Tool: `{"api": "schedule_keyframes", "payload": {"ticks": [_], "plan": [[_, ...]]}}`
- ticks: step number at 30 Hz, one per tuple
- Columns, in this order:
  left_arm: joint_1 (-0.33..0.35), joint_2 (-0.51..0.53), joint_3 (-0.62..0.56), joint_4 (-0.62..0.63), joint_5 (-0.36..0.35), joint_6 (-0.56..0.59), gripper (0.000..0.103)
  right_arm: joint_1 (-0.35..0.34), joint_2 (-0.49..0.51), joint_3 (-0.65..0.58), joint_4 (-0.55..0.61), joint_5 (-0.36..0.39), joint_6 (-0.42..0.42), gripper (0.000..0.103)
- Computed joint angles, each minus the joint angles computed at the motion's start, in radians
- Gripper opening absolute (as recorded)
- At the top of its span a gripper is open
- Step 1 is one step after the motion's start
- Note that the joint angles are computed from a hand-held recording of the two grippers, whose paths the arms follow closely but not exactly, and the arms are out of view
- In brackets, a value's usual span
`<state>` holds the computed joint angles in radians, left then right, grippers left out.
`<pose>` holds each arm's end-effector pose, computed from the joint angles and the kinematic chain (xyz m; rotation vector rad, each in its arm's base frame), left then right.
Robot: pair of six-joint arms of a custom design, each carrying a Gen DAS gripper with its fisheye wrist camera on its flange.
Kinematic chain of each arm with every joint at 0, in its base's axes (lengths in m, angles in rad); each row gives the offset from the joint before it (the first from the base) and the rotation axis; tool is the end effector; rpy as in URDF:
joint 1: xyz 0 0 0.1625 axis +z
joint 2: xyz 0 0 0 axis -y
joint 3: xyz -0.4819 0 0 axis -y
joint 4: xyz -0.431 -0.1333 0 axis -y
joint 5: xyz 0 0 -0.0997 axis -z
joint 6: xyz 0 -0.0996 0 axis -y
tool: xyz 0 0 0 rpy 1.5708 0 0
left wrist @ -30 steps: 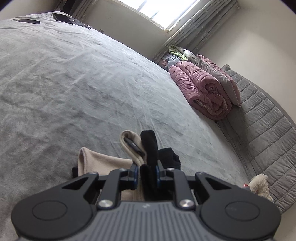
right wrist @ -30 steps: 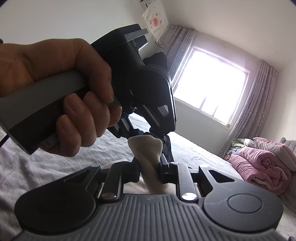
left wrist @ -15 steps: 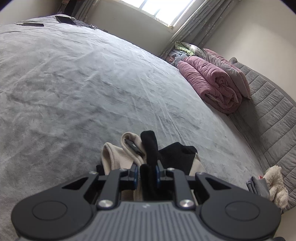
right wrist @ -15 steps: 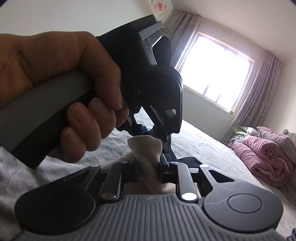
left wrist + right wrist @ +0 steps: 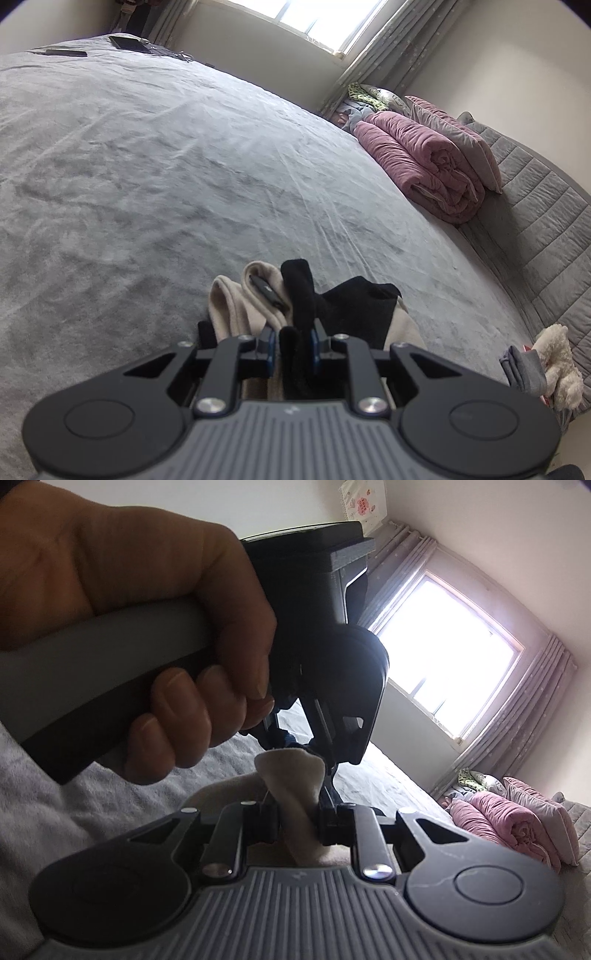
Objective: Fold clothes
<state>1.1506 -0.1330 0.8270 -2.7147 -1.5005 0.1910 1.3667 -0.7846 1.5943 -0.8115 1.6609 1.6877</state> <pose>-0.2562 -0.9172 -0.0954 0.8925 2.9103 -0.7042 -0.0278 -0.7476 0.0914 0.9189 -1.4033 1.0785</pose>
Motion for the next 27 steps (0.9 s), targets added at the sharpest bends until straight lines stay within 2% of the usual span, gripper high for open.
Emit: {"api": "schedule_keyframes", "payload": {"ticks": [9, 18, 27], "plan": [[0.004, 0.001, 0.006, -0.009, 0.010, -0.005, 0.017, 0.004, -0.001, -0.003, 0.032, 0.007, -0.017, 0.021], [0.003, -0.001, 0.019, -0.031, 0.026, 0.005, 0.017, 0.006, -0.018, -0.025, 0.098, 0.007, 0.047, 0.019], [0.005, -0.005, 0.027, -0.038, 0.029, -0.004, 0.017, 0.004, -0.013, -0.039, 0.132, -0.006, 0.048, 0.020]]}}
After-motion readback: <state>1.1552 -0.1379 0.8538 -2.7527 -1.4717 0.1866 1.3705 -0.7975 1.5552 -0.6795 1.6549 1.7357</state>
